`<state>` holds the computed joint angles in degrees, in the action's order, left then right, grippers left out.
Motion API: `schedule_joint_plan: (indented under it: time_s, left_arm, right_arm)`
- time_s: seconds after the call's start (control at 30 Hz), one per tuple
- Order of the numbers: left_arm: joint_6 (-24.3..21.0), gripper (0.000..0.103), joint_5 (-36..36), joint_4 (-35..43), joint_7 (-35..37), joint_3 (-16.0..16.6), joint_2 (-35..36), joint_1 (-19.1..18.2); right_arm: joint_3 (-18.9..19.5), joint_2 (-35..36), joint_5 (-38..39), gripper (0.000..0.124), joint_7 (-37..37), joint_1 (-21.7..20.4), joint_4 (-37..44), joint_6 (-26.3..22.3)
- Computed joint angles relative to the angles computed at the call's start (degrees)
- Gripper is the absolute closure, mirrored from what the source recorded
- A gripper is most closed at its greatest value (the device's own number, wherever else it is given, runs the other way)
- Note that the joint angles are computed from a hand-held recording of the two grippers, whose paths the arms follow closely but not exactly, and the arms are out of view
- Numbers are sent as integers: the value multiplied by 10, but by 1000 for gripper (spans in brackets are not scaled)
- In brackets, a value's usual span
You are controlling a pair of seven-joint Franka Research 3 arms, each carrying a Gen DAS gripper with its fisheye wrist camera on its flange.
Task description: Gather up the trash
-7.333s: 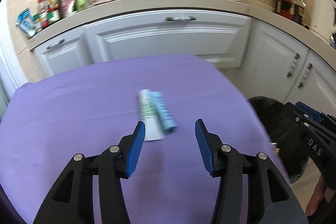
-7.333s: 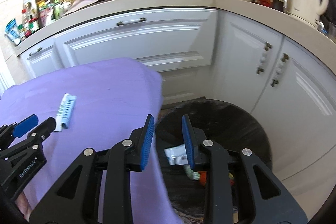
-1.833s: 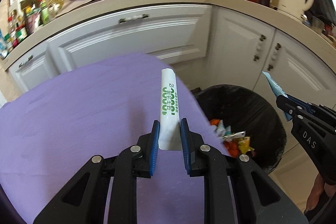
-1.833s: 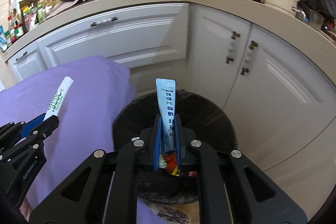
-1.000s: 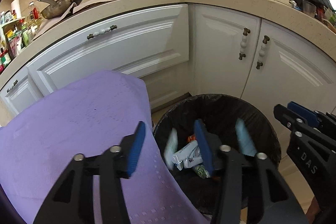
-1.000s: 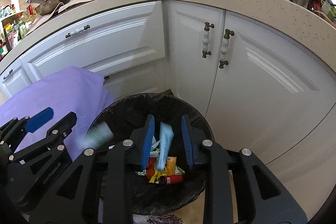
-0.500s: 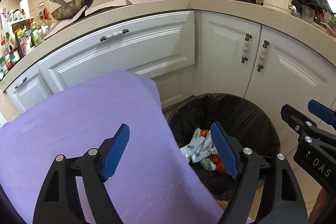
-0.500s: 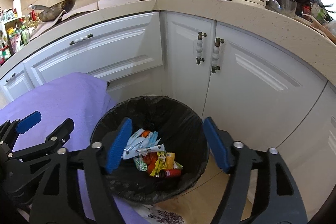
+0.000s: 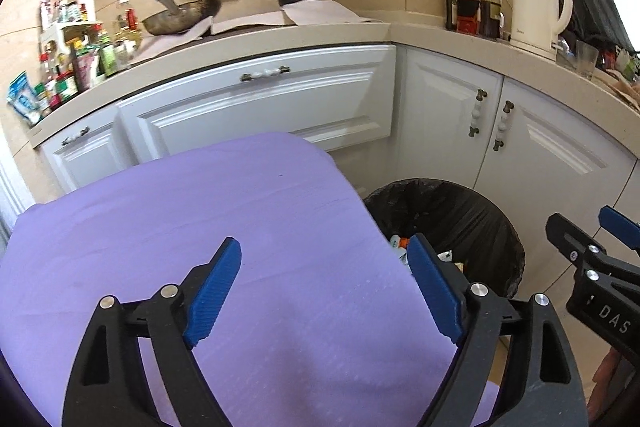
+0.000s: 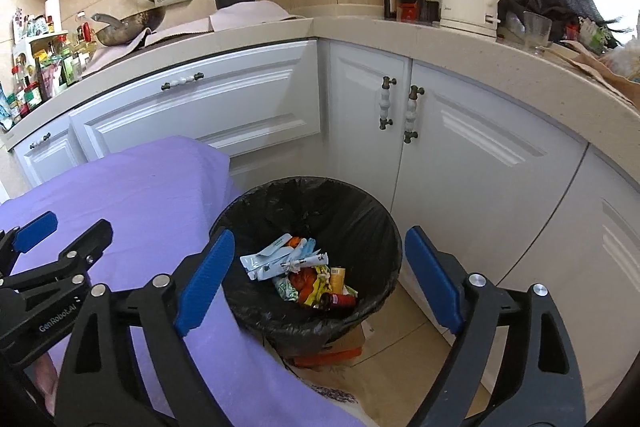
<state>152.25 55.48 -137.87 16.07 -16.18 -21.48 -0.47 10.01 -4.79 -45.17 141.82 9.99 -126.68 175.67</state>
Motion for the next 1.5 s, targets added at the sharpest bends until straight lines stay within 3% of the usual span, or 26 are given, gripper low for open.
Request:
schedule_joint_plan:
  time_s: [0.23,0.87,1.5]
  left_arm:
    - [-4,19,-14,-36,-1,-4,-51,1]
    - [7,19,-28,-57,1,-19,-85,14]
    - [12,19,-37,-63,5,-20,-89,17]
  right_arm:
    - [39,-47,-59,33,69,-48,-30,19]
    - [138,-75,13,33,13,-146,-52,39]
    - [178,-81,73,33,-37,-186,-61,48]
